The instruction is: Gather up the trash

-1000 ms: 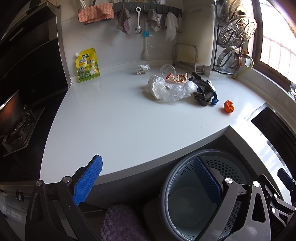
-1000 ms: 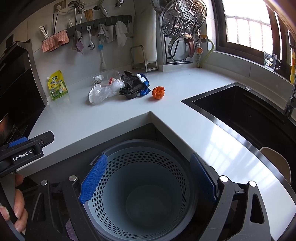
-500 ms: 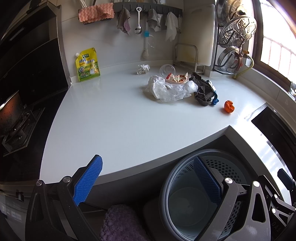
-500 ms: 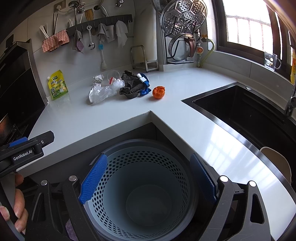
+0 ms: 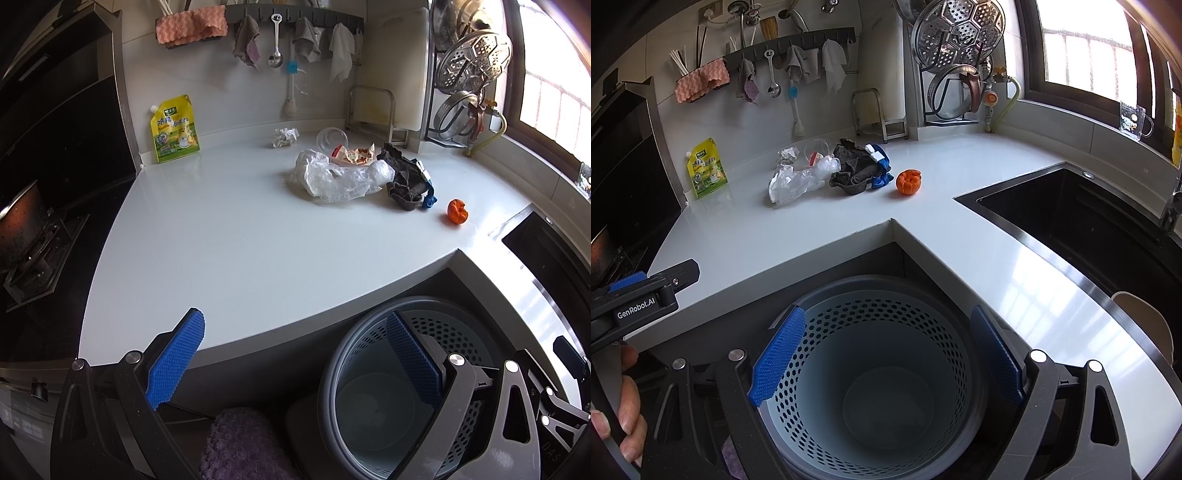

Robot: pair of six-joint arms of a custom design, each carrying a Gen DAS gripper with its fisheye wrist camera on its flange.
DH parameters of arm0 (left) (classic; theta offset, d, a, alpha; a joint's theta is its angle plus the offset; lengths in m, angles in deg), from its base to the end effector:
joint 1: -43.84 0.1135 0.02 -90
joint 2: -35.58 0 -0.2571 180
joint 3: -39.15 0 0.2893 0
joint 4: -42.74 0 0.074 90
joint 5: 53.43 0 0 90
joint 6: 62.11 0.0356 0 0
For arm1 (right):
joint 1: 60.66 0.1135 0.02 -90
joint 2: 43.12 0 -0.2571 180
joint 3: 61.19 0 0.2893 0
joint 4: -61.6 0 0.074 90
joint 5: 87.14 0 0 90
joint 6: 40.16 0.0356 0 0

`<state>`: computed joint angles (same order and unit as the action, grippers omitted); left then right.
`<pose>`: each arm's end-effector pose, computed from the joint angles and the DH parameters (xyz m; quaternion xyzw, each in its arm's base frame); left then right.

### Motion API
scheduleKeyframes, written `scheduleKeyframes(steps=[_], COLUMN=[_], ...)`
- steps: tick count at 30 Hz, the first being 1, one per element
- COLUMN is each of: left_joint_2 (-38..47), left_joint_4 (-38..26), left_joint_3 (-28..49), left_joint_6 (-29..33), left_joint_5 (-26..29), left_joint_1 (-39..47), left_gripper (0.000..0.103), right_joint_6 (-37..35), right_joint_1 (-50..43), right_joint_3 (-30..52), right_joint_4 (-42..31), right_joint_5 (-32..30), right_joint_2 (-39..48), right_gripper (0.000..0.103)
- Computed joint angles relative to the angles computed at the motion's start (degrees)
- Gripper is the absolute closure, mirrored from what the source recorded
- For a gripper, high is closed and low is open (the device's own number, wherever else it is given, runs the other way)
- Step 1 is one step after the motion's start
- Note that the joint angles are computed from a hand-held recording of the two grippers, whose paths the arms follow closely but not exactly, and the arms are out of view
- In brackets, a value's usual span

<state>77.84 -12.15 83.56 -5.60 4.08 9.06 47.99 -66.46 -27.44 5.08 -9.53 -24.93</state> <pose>0.1602 -0.0880 0.2145 -0.0791 0.9107 0.0473 0.4026 0.1367 -0.0062 0.2001 -0.0136 0.9055 0.0704 0.4182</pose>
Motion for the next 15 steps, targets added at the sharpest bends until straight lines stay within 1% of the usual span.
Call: scheduleKeyframes(steps=[10,15], left_joint_2=[0.8,2.8], left_joint_4=[1.0,3.1], left_joint_3=[-0.4,-0.1], left_joint_6=[0.5,2.4], left_joint_5=[0.8,2.3], left_joint_1=[0.8,3.0], left_gripper=[0.006,0.006], right_joint_6=[0.1,-0.4], right_joint_1=[0.3,-0.3], right_joint_3=[-0.3,0.0], right_joint_4=[1.3,4.2], right_joint_5=[-0.1,-1.1], right_joint_2=[1.8,5.9], right_gripper=[0.016,0.016])
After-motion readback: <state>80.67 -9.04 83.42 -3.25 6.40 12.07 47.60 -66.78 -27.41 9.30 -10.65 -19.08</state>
